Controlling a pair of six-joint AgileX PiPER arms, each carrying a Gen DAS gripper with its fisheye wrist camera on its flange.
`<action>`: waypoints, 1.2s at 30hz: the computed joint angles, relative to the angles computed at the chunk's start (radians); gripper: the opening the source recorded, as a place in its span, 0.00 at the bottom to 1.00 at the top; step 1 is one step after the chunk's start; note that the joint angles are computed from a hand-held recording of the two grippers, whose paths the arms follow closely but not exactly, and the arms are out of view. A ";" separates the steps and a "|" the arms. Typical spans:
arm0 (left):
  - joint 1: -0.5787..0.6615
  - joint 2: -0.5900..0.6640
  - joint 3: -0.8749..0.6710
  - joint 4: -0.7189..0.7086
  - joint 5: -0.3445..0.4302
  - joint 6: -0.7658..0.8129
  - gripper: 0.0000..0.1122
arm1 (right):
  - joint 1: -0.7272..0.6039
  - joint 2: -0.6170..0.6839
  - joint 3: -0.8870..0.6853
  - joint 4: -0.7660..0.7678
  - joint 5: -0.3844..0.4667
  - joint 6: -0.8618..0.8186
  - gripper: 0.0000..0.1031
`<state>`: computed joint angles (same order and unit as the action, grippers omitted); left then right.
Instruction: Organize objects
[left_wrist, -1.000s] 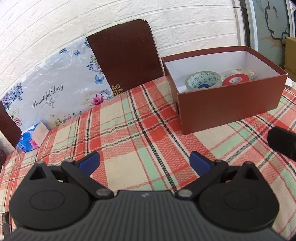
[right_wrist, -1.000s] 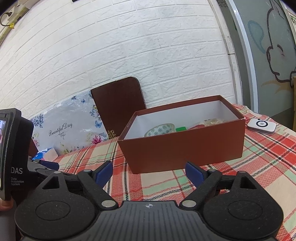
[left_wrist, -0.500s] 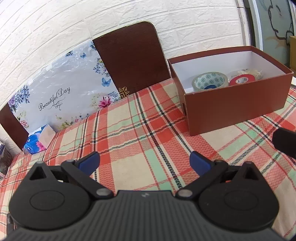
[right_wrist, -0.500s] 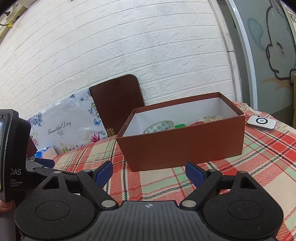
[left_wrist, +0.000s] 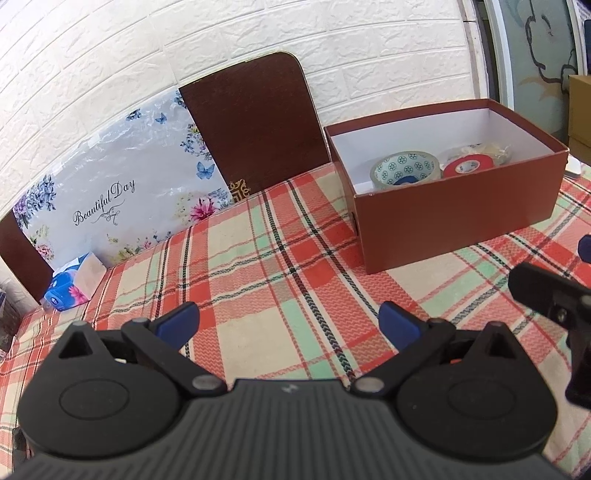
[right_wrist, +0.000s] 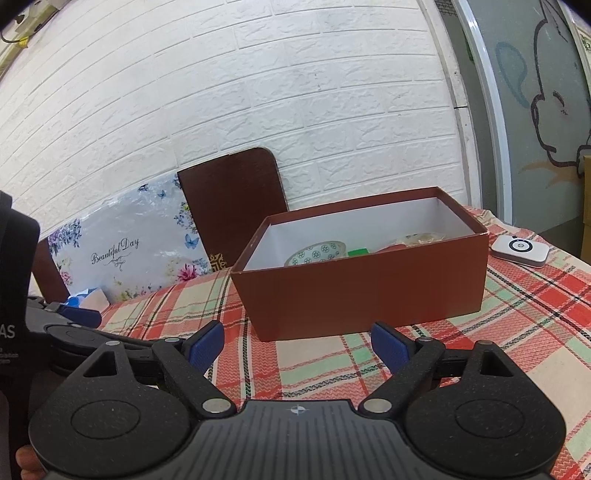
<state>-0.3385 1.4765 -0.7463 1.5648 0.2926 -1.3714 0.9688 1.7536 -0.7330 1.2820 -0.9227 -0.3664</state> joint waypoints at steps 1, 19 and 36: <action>0.001 -0.003 0.003 -0.005 -0.002 0.005 0.92 | 0.002 -0.001 0.001 0.004 -0.007 0.001 0.85; 0.030 -0.023 0.009 -0.354 -0.059 0.372 0.92 | 0.001 0.008 -0.006 0.005 -0.006 0.002 0.88; 0.050 -0.018 -0.003 -0.607 -0.085 0.632 0.92 | -0.009 0.014 -0.014 -0.003 0.011 -0.004 0.88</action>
